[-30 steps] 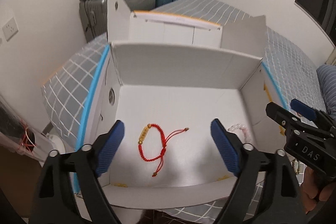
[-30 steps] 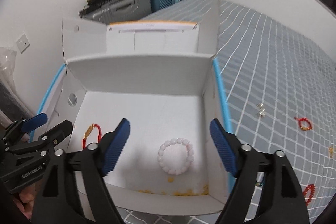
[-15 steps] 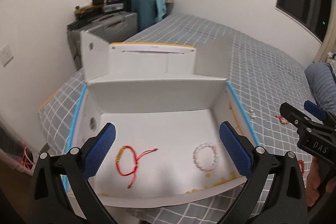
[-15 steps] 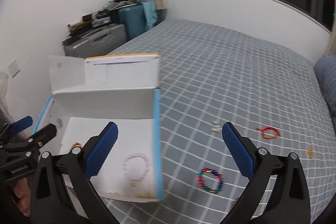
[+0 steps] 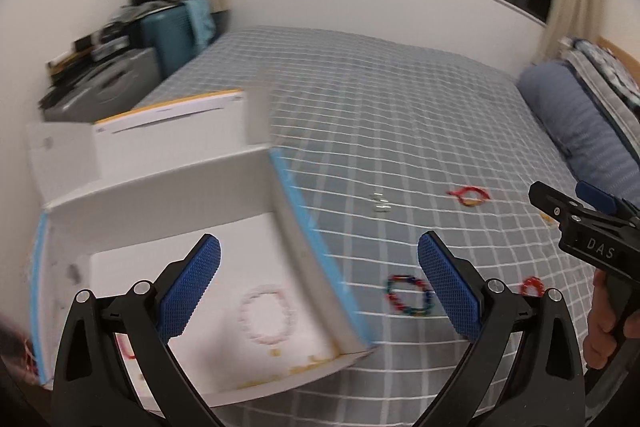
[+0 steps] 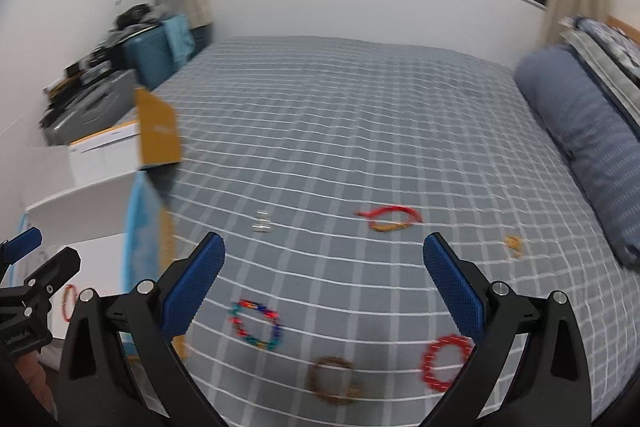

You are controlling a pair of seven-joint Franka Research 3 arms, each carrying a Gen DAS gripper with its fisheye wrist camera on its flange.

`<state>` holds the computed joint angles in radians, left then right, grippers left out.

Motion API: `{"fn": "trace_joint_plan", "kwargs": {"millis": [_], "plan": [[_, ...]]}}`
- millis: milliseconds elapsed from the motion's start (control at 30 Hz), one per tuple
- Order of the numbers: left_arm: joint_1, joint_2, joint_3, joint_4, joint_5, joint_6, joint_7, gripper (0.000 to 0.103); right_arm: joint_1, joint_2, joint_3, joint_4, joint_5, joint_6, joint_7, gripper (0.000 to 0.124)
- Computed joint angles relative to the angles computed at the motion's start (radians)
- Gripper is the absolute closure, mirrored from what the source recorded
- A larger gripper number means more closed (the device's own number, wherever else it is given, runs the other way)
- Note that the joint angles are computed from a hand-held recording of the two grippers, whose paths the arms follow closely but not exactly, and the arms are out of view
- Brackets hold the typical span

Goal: Organize jewelry
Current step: 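Move both tools back over the remaining bracelets on the bed, then grasp the wooden bead bracelet with the left tool while the right tool grasps the red bead bracelet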

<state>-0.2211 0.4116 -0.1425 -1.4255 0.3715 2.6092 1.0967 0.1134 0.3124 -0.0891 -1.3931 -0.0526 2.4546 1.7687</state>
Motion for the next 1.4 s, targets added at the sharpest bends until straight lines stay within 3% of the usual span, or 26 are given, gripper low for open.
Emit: {"fn": "trace_joint_plan", "kwargs": {"millis": [300,600,733,900,1067,1400], "plan": [[-0.091,0.173,-0.057,0.194,-0.042,-0.061,0.112,0.006,-0.071,-0.088,-0.044,-0.197,-0.03,0.012,0.05,0.028],[-0.161,0.278,-0.054,0.26,-0.072,-0.086,0.189,0.006,-0.118,-0.108,-0.045,-0.292,-0.029,0.02,0.059,0.028],[-0.168,0.29,-0.055,0.23,-0.086,-0.063,0.183,0.006,-0.128,-0.116,-0.045,-0.343,-0.021,0.035,0.051,0.029],[-0.189,0.292,-0.037,0.191,-0.057,-0.061,0.172,0.006,-0.139,-0.107,-0.035,-0.379,0.03,0.026,0.02,0.037],[-0.185,0.281,-0.039,0.111,-0.052,-0.007,0.128,0.006,-0.144,-0.101,-0.034,-0.403,0.063,0.019,0.01,0.045],[-0.187,0.31,-0.034,0.113,-0.05,-0.022,0.059,0.006,-0.149,-0.077,-0.037,-0.397,0.101,-0.013,0.003,0.067]]}}
